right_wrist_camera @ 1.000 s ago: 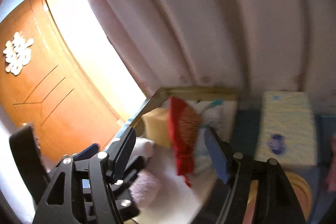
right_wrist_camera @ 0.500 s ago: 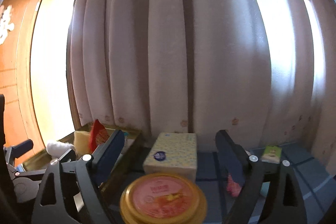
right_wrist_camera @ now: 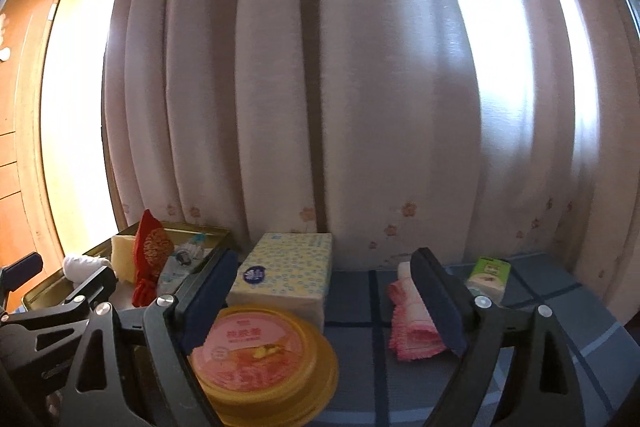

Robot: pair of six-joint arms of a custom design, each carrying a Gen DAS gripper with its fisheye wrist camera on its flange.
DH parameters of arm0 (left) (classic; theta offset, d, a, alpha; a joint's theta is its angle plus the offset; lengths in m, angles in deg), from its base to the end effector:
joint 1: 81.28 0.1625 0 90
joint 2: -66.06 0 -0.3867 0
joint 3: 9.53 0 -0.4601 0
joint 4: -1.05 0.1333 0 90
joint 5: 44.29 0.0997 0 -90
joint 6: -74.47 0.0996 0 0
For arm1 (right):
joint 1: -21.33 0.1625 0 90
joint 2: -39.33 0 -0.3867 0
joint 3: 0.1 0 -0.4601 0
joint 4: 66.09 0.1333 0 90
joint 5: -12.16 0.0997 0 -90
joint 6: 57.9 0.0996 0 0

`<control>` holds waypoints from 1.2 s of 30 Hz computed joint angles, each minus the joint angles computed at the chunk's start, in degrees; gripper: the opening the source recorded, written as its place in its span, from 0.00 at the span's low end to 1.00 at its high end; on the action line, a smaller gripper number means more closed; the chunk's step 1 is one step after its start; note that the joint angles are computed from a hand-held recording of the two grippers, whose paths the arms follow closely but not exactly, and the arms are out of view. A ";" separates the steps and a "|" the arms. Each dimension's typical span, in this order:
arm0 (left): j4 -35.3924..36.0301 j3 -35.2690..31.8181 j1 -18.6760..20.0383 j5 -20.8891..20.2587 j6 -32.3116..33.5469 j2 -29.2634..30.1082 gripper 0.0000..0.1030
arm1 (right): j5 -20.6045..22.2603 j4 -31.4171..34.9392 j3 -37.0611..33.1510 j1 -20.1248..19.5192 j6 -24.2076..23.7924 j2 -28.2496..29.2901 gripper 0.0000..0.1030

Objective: Organize soft objects
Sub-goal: 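Withdraw both tools from the tray toward the pink-white towel and teal cloth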

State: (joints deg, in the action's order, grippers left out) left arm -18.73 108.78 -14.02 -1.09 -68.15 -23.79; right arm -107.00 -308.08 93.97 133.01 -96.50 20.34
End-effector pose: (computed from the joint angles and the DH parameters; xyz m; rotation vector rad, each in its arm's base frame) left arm 0.0129 -0.5019 0.2211 0.3193 1.8741 -1.4199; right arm 0.2973 -0.5183 -0.0788 0.6562 -1.9646 1.5157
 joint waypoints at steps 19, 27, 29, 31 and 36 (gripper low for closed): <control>0.57 -0.20 -3.66 -2.20 -1.06 3.45 1.00 | -0.71 -5.62 4.32 -2.44 -1.78 -3.90 0.87; 0.66 -0.72 -5.09 -3.06 -1.21 5.39 1.00 | -0.63 -7.45 5.82 -3.84 -2.32 -5.56 0.87; 0.61 -0.92 -5.32 -3.28 -1.16 5.87 1.00 | -0.47 -8.12 6.12 -4.21 -2.72 -5.80 0.88; 0.51 -1.06 -5.63 -3.48 -1.33 6.39 1.00 | -0.52 -8.62 6.30 -4.48 -3.15 -6.01 0.87; 1.46 -1.47 -6.32 -3.76 -2.22 7.30 1.00 | -0.56 -9.83 7.09 -5.41 -4.02 -6.93 0.87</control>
